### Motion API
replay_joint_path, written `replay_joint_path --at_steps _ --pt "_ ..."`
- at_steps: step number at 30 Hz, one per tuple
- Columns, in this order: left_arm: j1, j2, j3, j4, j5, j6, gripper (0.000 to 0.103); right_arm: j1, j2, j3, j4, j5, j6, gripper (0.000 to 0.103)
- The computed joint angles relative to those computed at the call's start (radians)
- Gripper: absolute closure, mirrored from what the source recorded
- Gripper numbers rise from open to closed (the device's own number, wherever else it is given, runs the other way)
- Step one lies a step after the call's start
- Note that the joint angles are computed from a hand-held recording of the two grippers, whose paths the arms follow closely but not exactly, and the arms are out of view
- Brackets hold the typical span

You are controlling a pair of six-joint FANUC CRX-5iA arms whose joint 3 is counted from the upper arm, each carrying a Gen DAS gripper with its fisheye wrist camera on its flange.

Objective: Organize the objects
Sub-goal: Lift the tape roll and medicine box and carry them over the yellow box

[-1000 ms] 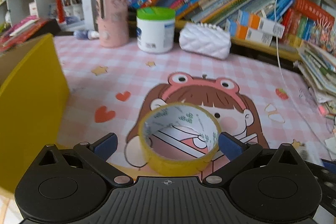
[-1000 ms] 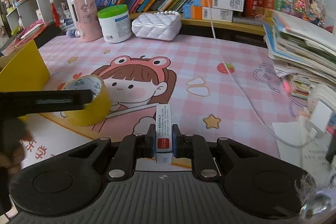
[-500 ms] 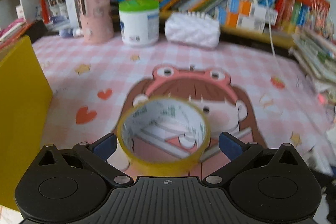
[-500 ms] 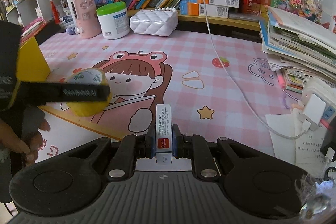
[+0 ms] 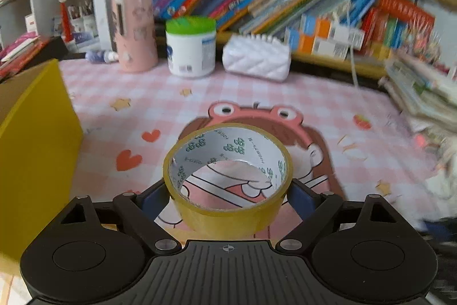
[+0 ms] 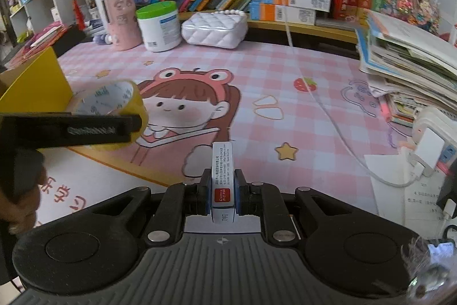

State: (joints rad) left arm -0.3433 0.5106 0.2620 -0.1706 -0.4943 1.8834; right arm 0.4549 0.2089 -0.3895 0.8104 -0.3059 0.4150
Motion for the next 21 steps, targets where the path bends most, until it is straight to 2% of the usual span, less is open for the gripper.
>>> replay_joint_path --at_steps 3,12,16,21 --pt "0.017 -0.075 -0.094 0.036 0.055 -0.005 0.013 0.020 -0.001 0.013 -0.032 -0.004 0.032 0.089" --pt "0.077 -0.274 -0.356 0.152 0.148 -0.056 0.013 0.103 -0.015 0.032 -0.077 -0.024 0.091 0.089" --pt "0.105 -0.348 -0.452 0.198 0.182 -0.107 0.013 0.151 -0.023 0.030 -0.060 -0.040 0.082 0.089" --pt "0.151 -0.440 -0.580 0.301 0.234 -0.229 0.013 0.207 -0.038 0.008 0.029 -0.051 -0.011 0.089"
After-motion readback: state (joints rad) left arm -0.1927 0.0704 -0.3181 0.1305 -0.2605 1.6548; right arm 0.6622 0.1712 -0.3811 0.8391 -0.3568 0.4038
